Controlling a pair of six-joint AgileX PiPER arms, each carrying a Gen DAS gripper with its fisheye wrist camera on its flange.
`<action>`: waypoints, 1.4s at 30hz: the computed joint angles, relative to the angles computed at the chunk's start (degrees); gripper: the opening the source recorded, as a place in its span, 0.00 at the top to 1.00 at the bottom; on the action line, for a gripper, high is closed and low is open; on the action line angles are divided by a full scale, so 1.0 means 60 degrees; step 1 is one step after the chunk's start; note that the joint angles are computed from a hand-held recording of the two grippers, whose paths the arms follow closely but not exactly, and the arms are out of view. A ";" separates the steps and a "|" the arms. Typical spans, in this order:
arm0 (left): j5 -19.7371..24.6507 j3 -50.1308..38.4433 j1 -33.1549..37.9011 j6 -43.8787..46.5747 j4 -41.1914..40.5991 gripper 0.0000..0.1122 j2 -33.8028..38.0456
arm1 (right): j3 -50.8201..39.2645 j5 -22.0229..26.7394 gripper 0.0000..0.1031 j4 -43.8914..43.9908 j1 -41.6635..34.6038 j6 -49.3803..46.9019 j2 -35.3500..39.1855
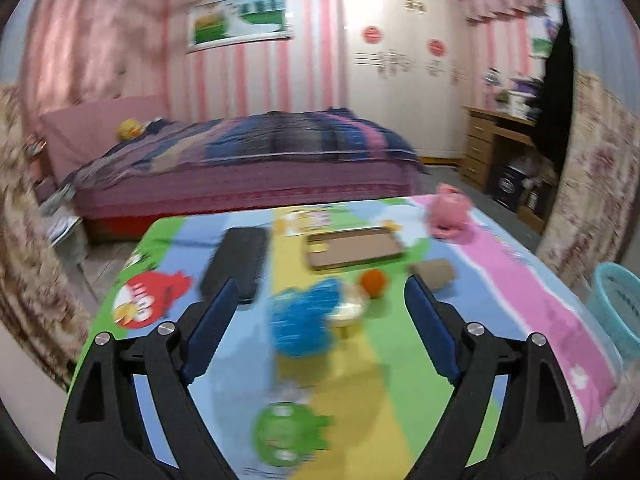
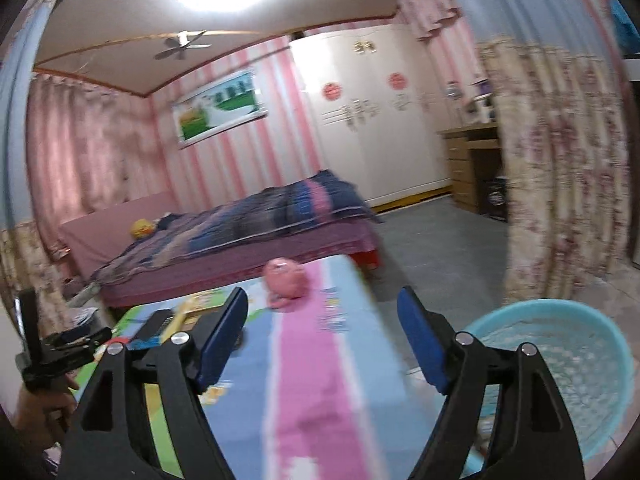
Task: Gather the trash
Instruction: 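Move both open tools back over the trash on the bed cover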
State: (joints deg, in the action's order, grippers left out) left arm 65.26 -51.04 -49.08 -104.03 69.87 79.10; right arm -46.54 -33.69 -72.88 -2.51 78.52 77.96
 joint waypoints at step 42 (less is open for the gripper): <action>-0.3628 0.1823 0.4169 -0.0073 -0.0174 1.00 -0.1368 | -0.2419 0.4722 0.22 0.3195 0.5661 -0.2870 0.2809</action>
State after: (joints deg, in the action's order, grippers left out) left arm 43.49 -40.10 -24.06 -104.47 68.83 70.89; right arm -61.06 -5.36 -53.71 31.46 61.30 94.81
